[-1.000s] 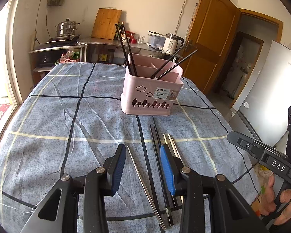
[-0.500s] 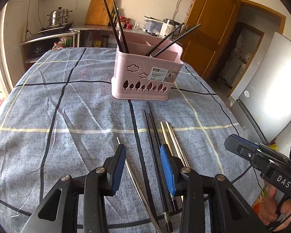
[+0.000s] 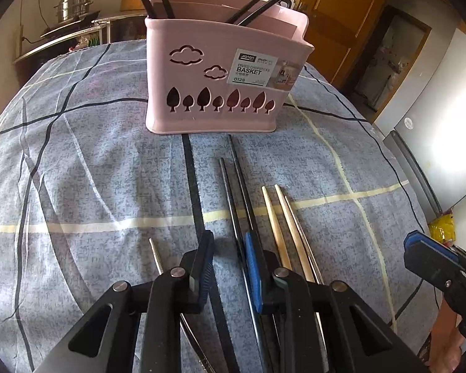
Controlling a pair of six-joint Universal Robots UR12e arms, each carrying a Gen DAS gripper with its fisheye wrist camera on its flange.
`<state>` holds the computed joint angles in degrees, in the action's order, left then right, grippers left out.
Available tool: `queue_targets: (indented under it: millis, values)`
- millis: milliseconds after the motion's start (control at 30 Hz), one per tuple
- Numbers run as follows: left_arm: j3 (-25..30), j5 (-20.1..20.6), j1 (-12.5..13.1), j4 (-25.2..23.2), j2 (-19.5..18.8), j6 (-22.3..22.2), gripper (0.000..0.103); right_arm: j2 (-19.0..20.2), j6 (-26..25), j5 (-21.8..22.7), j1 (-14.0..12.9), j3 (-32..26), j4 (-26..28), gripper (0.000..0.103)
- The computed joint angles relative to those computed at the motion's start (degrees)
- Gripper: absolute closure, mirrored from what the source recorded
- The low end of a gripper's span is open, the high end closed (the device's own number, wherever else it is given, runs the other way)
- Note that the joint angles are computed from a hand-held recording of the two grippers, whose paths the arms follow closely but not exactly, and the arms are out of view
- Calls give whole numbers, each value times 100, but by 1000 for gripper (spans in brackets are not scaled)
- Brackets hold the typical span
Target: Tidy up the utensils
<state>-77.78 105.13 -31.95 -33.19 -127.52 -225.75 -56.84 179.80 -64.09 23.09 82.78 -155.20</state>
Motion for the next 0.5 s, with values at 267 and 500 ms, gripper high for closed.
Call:
queue_targets:
  millis: [267, 500]
  values:
    - [295, 304, -28, -393, -140, 247, 94, 121, 5, 19, 7, -173, 139, 87]
    - [13, 170, 136, -169, 15, 29, 97, 271, -143, 46, 86, -461, 403, 87]
